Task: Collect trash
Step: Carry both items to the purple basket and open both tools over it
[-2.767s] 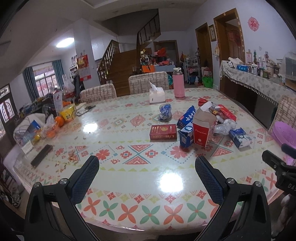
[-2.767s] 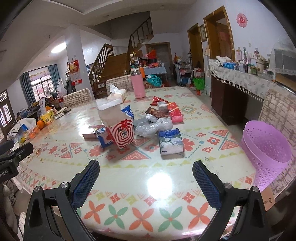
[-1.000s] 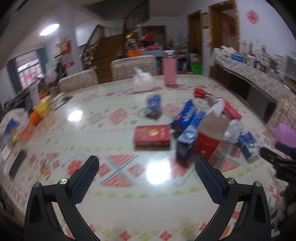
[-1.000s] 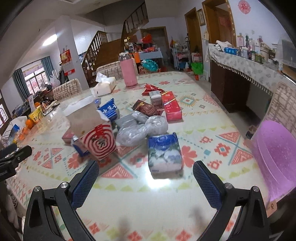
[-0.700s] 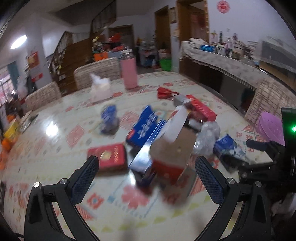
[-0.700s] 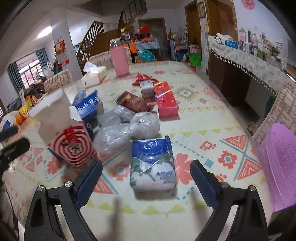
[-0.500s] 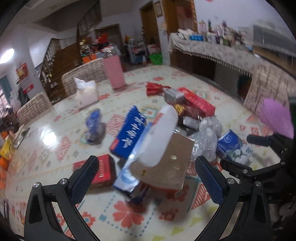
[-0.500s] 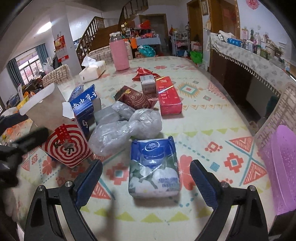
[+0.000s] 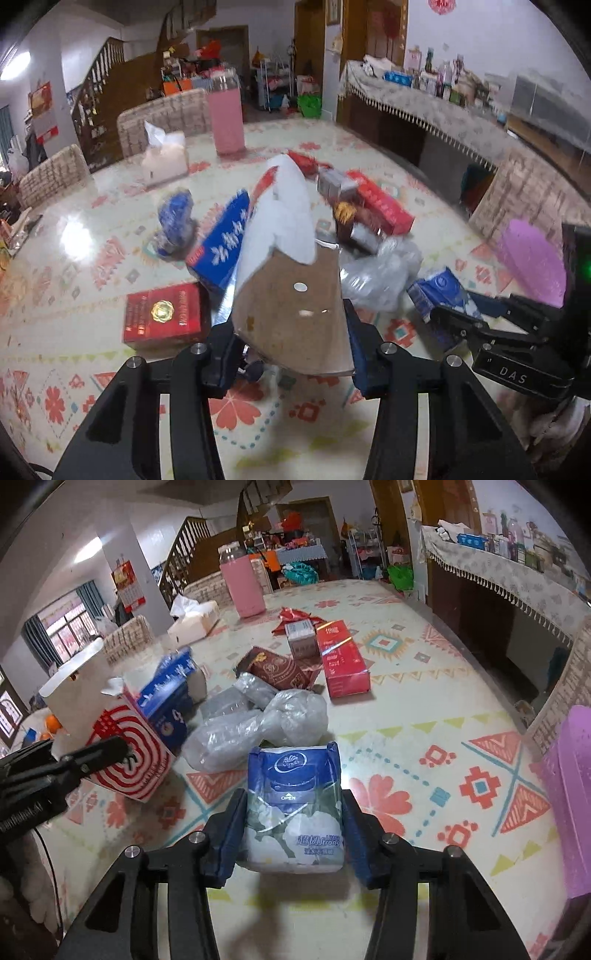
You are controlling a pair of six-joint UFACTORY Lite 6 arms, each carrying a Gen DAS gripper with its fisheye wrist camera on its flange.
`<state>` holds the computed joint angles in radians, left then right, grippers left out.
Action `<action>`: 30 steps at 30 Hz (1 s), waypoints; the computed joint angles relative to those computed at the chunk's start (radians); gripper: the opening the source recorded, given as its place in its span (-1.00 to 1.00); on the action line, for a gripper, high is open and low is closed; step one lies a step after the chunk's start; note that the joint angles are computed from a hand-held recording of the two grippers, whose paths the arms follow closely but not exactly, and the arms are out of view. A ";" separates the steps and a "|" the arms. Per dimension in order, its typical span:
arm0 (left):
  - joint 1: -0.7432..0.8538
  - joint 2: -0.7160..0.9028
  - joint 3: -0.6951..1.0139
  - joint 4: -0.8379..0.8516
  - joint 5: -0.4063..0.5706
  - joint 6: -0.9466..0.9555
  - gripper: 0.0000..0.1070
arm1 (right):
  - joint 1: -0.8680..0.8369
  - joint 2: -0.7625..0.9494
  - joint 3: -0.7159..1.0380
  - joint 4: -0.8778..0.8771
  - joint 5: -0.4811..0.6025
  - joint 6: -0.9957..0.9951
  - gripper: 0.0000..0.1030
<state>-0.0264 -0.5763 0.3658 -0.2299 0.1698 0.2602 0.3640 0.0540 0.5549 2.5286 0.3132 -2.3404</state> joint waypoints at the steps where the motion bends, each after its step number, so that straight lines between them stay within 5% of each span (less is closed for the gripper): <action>1: -0.023 -0.049 -0.003 0.089 0.025 -0.103 -0.12 | -0.017 -0.023 -0.025 -0.031 0.034 0.021 0.05; 7: -0.316 -0.088 0.095 0.564 0.126 -0.699 -0.11 | -0.208 -0.281 -0.182 -0.357 0.103 0.276 0.05; 11: -0.523 0.126 0.244 0.780 0.109 -1.004 -0.11 | -0.519 -0.439 -0.254 -0.691 0.214 0.480 0.05; 16: -0.724 0.450 0.495 1.056 0.097 -1.329 -0.11 | -0.952 -0.380 -0.204 -0.897 0.371 0.491 0.05; 21: -0.813 0.807 0.859 0.808 0.077 -1.086 -0.10 | -1.245 -0.156 -0.042 -0.963 0.427 0.415 0.05; 25: -0.845 1.104 1.221 0.485 0.152 -0.762 -0.06 | -1.342 -0.001 0.086 -0.983 0.422 0.391 0.05; 30: -0.869 1.373 1.575 0.419 0.270 -0.693 0.18 | -1.378 0.120 0.191 -1.001 0.407 0.406 0.17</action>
